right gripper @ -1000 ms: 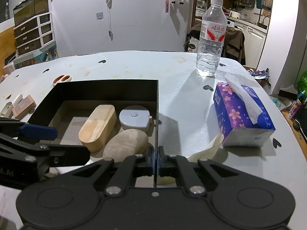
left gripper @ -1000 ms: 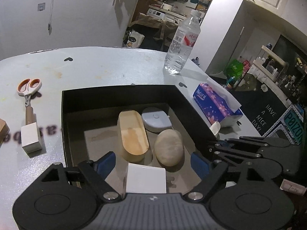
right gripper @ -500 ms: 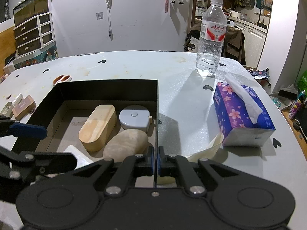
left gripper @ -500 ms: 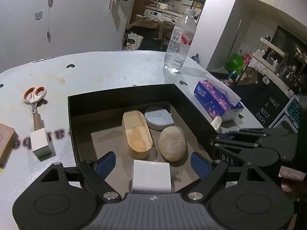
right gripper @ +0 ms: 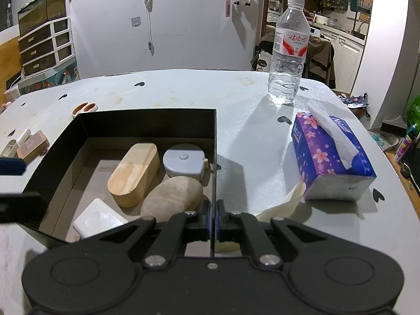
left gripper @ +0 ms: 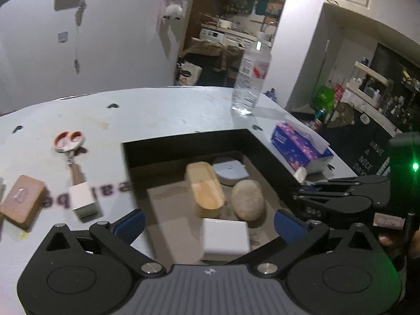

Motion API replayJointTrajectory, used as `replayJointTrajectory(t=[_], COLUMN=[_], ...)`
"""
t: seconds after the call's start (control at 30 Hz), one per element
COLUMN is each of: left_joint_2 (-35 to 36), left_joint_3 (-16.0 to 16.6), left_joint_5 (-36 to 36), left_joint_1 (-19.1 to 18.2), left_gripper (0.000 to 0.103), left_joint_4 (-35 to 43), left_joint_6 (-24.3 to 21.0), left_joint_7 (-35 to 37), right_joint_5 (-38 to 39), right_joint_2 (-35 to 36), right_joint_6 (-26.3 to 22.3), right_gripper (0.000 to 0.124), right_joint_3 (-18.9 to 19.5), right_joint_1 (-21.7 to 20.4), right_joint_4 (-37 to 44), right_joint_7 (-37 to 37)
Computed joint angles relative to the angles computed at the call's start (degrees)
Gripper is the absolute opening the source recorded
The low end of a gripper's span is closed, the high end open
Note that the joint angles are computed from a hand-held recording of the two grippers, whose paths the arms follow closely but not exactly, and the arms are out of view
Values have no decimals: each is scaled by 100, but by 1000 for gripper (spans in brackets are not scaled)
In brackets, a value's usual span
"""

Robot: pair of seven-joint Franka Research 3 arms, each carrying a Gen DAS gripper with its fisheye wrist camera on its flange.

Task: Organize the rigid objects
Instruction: 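Move the left gripper to the white block with wooden handle and grasp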

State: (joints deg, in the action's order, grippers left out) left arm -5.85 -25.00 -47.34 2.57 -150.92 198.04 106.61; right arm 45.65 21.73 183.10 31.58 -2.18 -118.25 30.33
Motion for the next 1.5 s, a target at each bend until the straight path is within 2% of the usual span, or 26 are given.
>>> replayJointTrajectory(t=[0.07, 0.3, 0.4, 0.53, 0.7, 0.87, 1.03, 1.07, 1.1, 1.2, 1.33, 1.5], left_joint_2=[-67, -100, 99, 284, 564, 918, 1316, 1374, 1423, 1517, 1390, 1066], left_joint_3=[-25, 4, 151, 571, 1067, 1532, 1908, 1966, 2032, 2170, 2181, 2024], left_joint_5=[-120, -1471, -1931, -1755, -1479, -603, -273, -178, -246, -596, -784, -1557], left_joint_1=[22, -21, -137, -299, -498, -687, -917, -943, -1007, -1208, -1257, -1323], left_gripper=[103, 103, 103, 102, 78, 66, 59, 54, 46, 36, 35, 34], left_joint_4=[-113, -250, -193, -255, -148, -11, 279, 312, 366, 460, 330, 155], left_joint_6=[153, 771, 1203, 1408, 1392, 1330, 1374, 1374, 1354, 1431, 1431, 1299], left_joint_7=[41, 812, 1082, 623, 274, -369, -484, -519, -431, -117, 36, 850], right_joint_5=[-28, -125, -165, -223, -298, -379, -467, -488, -503, -549, -607, -647], right_joint_2=[1, 9, 11, 14, 19, 24, 28, 27, 26, 22, 23, 31], right_joint_6=[8, 14, 19, 25, 38, 44, 27, 17, 10, -14, -25, -47], right_gripper=[4, 4, 4, 4, 4, 4, 4, 4, 4, 4, 4, 4], right_joint_3=[1, 47, 63, 82, 107, 131, 92, 65, 52, -23, -96, -157], right_joint_1=[-2, -57, -75, -98, -128, -159, -134, -112, -107, -46, 23, 75], right_joint_4=[-6, -20, -26, -36, -48, -59, -63, -64, -64, -59, -48, -31], right_joint_7=[25, 103, 136, 186, 247, 317, 415, 442, 457, 516, 577, 607])
